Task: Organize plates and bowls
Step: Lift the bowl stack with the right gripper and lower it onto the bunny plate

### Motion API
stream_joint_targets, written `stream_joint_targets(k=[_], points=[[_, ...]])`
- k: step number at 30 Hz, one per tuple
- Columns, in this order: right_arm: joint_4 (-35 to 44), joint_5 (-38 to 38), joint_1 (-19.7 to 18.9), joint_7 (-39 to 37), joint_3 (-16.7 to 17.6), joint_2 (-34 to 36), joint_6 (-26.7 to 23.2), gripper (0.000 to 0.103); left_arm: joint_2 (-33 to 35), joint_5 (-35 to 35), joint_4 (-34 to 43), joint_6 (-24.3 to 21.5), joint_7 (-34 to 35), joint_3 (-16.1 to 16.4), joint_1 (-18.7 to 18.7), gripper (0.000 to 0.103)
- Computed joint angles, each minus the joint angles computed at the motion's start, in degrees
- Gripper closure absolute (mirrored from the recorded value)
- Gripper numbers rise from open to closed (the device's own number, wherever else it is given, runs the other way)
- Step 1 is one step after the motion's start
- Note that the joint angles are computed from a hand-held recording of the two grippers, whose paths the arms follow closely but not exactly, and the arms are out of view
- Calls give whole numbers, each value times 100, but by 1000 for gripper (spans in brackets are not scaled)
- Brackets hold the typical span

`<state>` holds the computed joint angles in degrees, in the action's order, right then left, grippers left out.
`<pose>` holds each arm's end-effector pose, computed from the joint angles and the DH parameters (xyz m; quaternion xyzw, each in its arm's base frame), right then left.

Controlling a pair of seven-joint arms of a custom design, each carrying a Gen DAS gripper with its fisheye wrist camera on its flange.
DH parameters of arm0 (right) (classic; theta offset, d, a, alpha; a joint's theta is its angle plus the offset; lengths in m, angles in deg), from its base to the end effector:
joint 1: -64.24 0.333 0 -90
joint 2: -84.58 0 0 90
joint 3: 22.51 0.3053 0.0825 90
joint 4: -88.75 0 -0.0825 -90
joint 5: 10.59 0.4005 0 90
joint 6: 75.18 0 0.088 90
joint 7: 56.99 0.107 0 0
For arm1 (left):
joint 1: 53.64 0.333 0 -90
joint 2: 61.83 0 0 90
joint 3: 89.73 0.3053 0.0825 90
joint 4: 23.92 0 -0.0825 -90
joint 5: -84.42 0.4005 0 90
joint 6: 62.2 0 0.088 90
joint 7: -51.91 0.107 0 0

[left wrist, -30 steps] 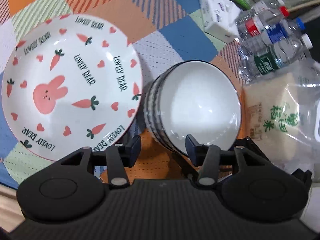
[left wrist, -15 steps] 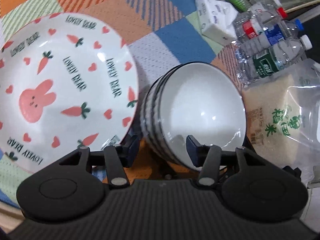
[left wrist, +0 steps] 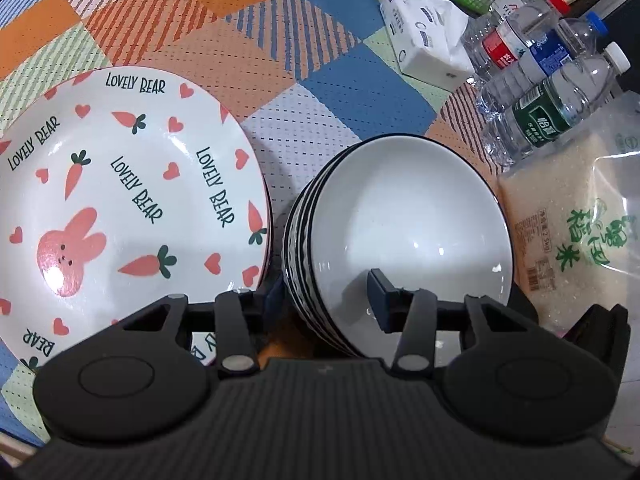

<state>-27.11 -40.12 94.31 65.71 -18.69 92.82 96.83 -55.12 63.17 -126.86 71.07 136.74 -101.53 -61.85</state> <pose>0.5093 0.3831 0.4534 -0.7816 0.4659 -0.2080 0.3590 0.6066 -0.2222 0.5096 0.6639 -0.7002 0.2604 0.0346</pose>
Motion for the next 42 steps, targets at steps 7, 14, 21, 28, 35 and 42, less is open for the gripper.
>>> stream_joint_targets(k=[7, 14, 21, 28, 35, 42], points=[[-88, -107, 39, 157, -46, -53, 99, 7, -11, 141, 73, -168, 246, -14, -21, 59], [-205, -678, 70, 853, -135, -216, 139, 7, -130, 156, 39, -198, 447, -27, -63, 59], [-193, -1360, -42, 1346, 23, -385, -85, 7, -241, -8, 73, -450, 695, 24, -35, 59], [-99, -1176, -155, 1166, 198, -459, -119, 7, -426, 30, 166, -591, 884, 80, 1, 60], [301, -1614, -109, 1383, 254, -390, -296, 7, -568, 89, 368, -854, 968, 171, 73, 60], [693, -861, -16, 652, 360, -198, -303, 7, -802, 67, 394, -1131, 930, 310, 239, 60]])
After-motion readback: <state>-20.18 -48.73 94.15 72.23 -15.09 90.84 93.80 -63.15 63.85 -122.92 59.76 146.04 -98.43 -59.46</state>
